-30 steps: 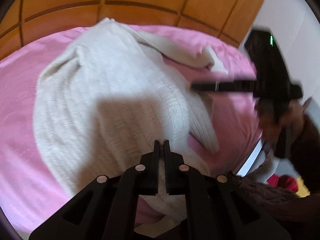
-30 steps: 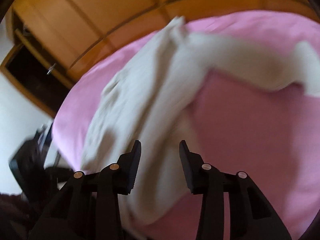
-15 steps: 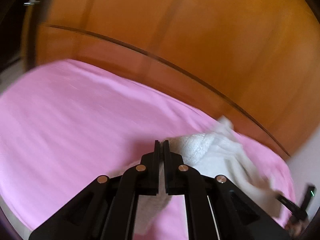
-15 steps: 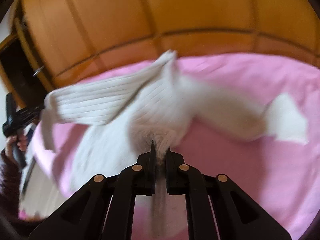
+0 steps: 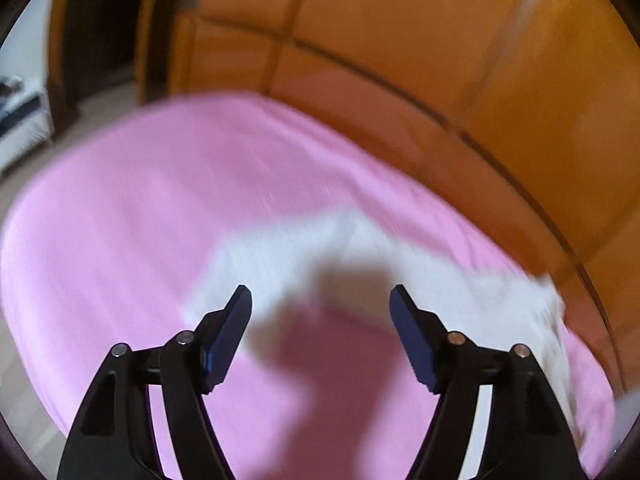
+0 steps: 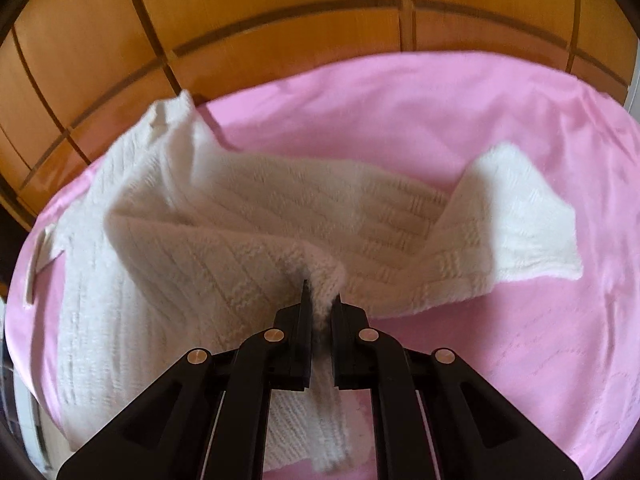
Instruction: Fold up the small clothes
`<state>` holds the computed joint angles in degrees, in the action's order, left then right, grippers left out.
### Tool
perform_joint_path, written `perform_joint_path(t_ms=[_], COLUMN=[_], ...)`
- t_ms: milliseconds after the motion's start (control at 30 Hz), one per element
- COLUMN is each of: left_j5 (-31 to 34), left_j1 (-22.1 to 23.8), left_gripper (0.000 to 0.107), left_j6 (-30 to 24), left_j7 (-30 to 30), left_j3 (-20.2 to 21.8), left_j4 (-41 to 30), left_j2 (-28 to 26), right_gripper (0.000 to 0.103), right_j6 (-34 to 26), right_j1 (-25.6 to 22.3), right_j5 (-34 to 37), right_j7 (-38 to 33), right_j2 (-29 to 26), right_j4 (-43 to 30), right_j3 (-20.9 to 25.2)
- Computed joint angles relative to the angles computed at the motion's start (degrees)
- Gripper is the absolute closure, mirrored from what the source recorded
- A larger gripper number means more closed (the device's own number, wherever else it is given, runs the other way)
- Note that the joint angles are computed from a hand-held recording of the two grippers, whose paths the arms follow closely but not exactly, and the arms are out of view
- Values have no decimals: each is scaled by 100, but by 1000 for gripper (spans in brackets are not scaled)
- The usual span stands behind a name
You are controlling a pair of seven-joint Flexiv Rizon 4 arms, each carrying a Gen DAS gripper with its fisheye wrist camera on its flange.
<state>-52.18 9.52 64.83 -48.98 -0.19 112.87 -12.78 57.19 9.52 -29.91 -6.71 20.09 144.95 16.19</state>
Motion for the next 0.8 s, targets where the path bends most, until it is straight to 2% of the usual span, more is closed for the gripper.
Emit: perform_joint_path(t_ms=[67, 100, 167, 233, 300, 400, 433, 467, 533, 633, 800], left_j5=[-208, -231, -347, -412, -181, 2, -36, -37, 121, 53, 159], left_j1=[90, 55, -64, -236, -426, -669, -776, -847, -929, -1012, -758], left_gripper=[47, 49, 49, 46, 43, 44, 45, 57, 100, 101, 102], left_j6=[-963, -1250, -2111, -2795, -3188, -3297, -3014, -2853, -2999, -2865, -3203], left_j7=[523, 713, 1337, 1694, 1873, 1885, 1914, 1965, 2000, 2140, 2314], left_j3=[-14, 37, 174, 338, 453, 495, 466, 493, 542, 573, 881], left_j4=[430, 595, 1168, 1609, 1971, 2261, 2441, 2575, 2604, 2515, 2089], left_j2=[300, 438, 912, 1307, 1603, 1765, 1868, 2044, 2133, 2189, 2321], right_gripper=[97, 97, 97, 97, 97, 97, 97, 97, 97, 97, 98], right_j6=[46, 63, 102, 163, 215, 261, 262, 257, 288, 249, 204], right_j1=[35, 62, 116, 130, 158, 226, 256, 311, 407, 514, 865], right_j5=[58, 91, 174, 195, 230, 333, 372, 435, 577, 694, 1058], right_j7=[10, 12, -5, 4, 11, -74, -98, -141, -215, -248, -148], right_j2=[-55, -77, -59, -52, 0, 117, 151, 224, 349, 626, 1717], right_j4=[29, 47, 82, 107, 134, 160, 156, 161, 169, 143, 218], right_j3=[3, 12, 17, 28, 53, 83, 104, 137, 178, 312, 715])
